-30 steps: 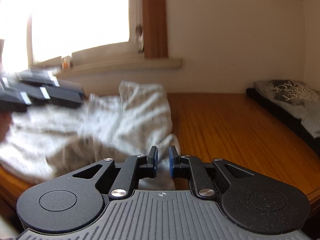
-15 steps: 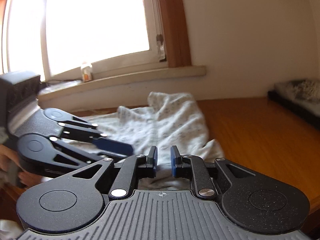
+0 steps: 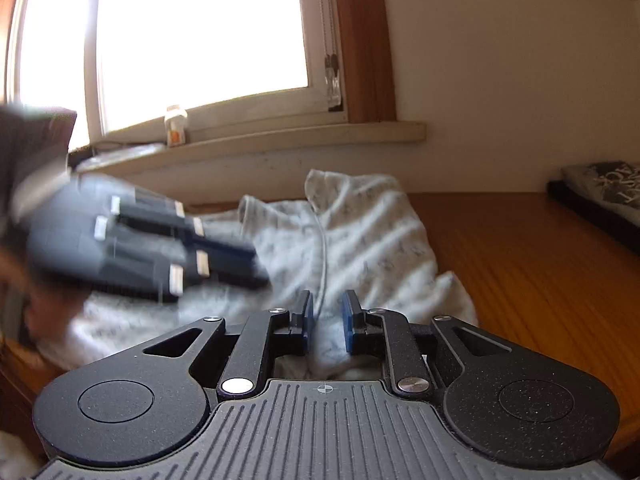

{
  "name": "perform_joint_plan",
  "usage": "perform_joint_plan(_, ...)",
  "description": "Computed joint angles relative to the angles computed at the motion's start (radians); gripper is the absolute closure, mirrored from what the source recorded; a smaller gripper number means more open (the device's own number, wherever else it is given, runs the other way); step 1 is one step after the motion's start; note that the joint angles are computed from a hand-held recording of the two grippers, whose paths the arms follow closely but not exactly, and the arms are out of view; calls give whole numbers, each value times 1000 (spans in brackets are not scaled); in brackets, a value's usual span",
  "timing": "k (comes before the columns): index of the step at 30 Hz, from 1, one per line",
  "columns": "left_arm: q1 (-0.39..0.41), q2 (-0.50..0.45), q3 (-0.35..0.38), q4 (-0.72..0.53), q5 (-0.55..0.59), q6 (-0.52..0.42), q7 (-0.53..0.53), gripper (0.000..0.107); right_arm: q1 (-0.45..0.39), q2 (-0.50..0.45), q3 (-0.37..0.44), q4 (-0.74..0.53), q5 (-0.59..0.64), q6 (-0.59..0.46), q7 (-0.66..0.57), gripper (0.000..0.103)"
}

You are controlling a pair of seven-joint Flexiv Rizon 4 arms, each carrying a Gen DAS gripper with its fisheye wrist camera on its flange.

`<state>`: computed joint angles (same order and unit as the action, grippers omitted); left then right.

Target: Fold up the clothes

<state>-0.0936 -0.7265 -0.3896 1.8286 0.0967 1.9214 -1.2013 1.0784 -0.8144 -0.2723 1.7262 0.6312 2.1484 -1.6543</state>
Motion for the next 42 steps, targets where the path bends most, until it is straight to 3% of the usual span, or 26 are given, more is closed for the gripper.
perform_joint_plan(3, -52, 4, 80, -52, -51, -3, -1, 76, 11, -18, 10, 14, 23, 72, -26, 86)
perform_joint_plan(6, -101, -26, 148, -148, -115, -42, 10, 66, -30, -27, 70, 15, 15, 128, -43, 86)
perform_joint_plan(8, -98, -59, 145, -217, -153, -98, 13, 60, -42, -10, 82, 11, 16, 99, -79, 86)
perform_joint_plan(10, -87, -95, 127, -277, -182, -148, 17, 52, -56, 25, 87, 16, 3, 46, -102, 86)
perform_joint_plan(14, -42, -152, 61, -346, -222, -219, 38, 52, -89, 80, 65, 4, -76, -19, -112, 84)
perform_joint_plan(15, -25, -163, 38, -350, -226, -224, 45, 52, -77, 79, 26, -19, -88, -50, -124, 84)
perform_joint_plan(18, 60, -184, -76, -330, -227, -245, 85, 70, -70, 51, -66, -117, -165, -164, -119, 84)
perform_joint_plan(20, 96, -187, -124, -308, -221, -234, 109, 81, -107, 14, -82, -216, -240, -264, -88, 84)
perform_joint_plan(27, 196, -219, -260, -261, -181, -199, 158, 90, -377, -175, 171, -679, -480, -691, -7, 83)
perform_joint_plan(30, 202, -233, -274, -269, -181, -200, 153, 87, -446, -248, 279, -837, -531, -820, -22, 83)
perform_joint_plan(31, 202, -237, -277, -275, -185, -207, 150, 79, -459, -265, 300, -873, -545, -848, -22, 83)
perform_joint_plan(33, 202, -241, -281, -280, -191, -214, 148, 76, -488, -287, 356, -934, -565, -898, -29, 83)
perform_joint_plan(34, 210, -246, -294, -275, -184, -203, 153, 79, -496, -294, 374, -953, -579, -911, -34, 83)
perform_joint_plan(35, 218, -250, -307, -270, -174, -192, 158, 89, -500, -305, 380, -978, -599, -933, -30, 83)
perform_joint_plan(38, 246, -259, -348, -248, -130, -157, 169, 95, -514, -337, 415, -1070, -656, -1043, -19, 83)
perform_joint_plan(42, 314, -296, -449, -229, -71, -143, 174, 95, -524, -306, 438, -1006, -680, -1044, -14, 83)
